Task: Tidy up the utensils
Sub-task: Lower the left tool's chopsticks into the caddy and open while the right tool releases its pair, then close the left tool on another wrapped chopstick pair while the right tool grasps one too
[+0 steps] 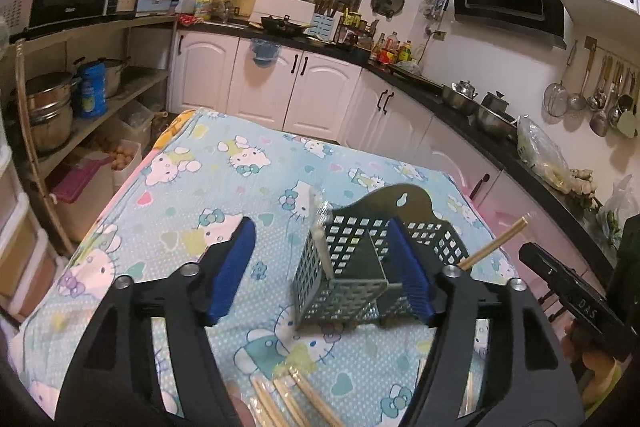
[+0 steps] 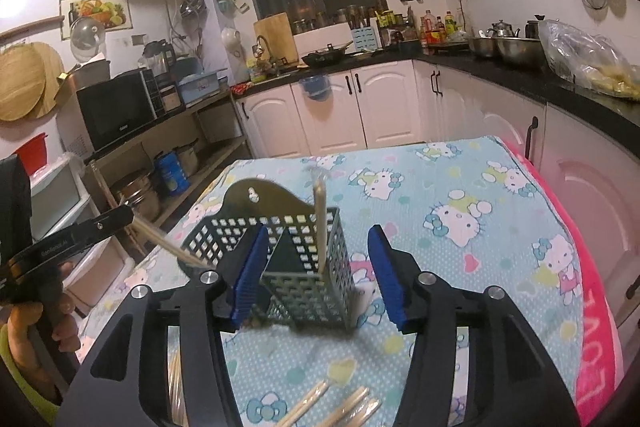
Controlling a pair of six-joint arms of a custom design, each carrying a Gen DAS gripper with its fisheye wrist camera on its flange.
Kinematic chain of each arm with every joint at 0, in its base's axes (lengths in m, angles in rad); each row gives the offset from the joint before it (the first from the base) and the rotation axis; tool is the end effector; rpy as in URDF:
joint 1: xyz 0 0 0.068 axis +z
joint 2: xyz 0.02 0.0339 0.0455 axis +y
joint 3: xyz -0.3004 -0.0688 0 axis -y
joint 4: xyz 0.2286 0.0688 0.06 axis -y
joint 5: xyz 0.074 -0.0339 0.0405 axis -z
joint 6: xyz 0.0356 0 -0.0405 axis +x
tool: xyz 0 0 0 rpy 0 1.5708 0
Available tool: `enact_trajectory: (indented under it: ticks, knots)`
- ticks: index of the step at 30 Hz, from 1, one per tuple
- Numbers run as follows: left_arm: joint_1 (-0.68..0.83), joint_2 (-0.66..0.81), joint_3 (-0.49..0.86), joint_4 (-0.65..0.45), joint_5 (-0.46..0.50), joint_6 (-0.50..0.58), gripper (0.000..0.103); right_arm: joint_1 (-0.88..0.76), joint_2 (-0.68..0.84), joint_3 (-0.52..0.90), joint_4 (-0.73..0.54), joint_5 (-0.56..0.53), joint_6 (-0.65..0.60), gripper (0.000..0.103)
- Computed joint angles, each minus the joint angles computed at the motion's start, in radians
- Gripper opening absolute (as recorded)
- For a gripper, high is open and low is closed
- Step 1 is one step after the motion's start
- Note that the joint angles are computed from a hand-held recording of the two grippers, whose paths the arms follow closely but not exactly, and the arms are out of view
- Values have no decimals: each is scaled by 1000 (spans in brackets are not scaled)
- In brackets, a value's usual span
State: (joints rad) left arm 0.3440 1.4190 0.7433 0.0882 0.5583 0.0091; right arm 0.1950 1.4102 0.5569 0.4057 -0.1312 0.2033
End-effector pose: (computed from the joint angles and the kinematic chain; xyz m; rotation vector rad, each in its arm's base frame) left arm 0.2673 0.0757 0.2565 -0.0315 2.0828 -0.3873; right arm 0.2601 0.0561 0.2299 -0.0756 2.0341 0.3841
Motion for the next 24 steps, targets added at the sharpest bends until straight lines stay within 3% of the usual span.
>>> enact_trajectory:
  ticks: [13, 24]
  knots:
    - [132, -85, -100, -42, 76, 51, 85, 49, -72, -77, -68, 5, 2, 53]
    - [243, -51, -161, -103, 131, 143, 86, 130, -79, -141, -72, 28, 19, 55]
